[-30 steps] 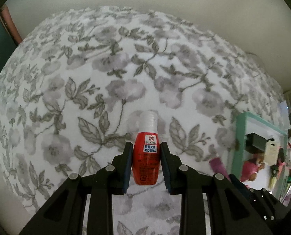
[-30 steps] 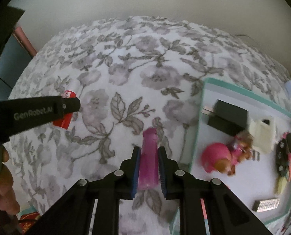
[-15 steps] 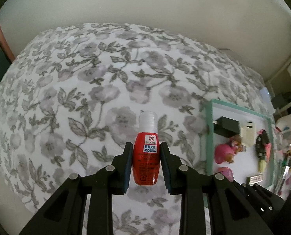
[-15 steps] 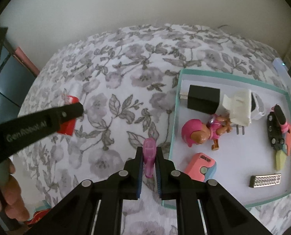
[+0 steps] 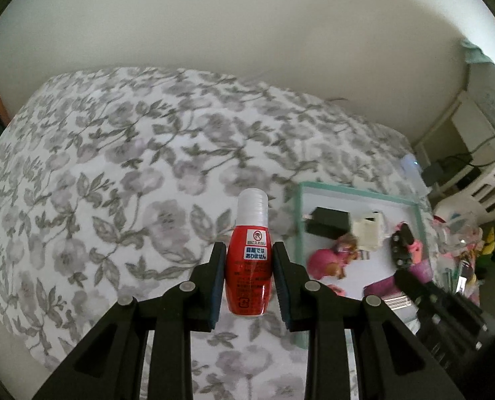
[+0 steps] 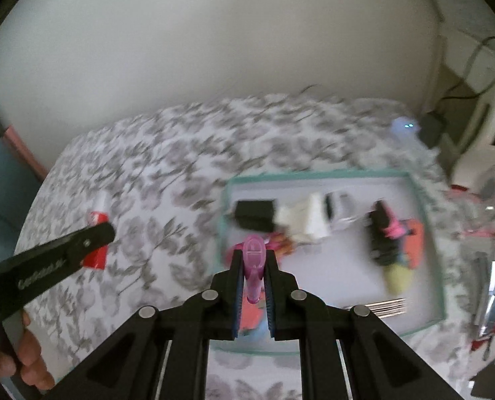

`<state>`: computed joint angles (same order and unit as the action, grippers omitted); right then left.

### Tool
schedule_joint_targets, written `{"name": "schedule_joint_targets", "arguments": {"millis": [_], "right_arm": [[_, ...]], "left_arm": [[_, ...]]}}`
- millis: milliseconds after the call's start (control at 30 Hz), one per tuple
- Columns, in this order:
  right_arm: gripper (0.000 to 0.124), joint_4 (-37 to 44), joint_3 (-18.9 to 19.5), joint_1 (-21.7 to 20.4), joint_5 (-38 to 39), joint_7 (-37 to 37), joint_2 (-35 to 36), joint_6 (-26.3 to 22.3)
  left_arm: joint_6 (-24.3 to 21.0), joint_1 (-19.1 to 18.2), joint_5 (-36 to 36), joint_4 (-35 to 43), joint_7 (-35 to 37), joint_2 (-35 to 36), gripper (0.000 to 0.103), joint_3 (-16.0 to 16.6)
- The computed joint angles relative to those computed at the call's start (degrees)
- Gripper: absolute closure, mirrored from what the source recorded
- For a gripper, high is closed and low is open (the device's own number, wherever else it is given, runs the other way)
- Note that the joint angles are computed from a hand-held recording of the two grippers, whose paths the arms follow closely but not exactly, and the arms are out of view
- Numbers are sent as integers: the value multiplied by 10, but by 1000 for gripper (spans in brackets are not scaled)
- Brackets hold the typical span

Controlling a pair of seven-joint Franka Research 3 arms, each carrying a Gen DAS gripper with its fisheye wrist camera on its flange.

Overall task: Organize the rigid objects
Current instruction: 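Carry red bottle in left tool and pink lighter in right tool over tray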

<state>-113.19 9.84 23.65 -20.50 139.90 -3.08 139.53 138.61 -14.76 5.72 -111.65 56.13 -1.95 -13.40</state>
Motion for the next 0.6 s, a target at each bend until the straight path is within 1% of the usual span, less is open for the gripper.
{"name": "schedule_joint_targets", "arguments": {"millis": [167,333,500,600], "right_arm": [[112,-21,-1,-18,-40,39,-32,-23],[112,-46,3,-41,-53,63,-62,-35],[112,-63,10,-64,-66,82,-88,-58],[112,-70,9,-71,-55,72,-90,-67]], "left_arm": [[-2,-13,22,17,2,11,74,-11],[-7,-27,21,35,18,27,74,-20],[-6,-44,24,52,30,50,74,-28],[-14,-54,34,66,33,68,74,-33]]}}
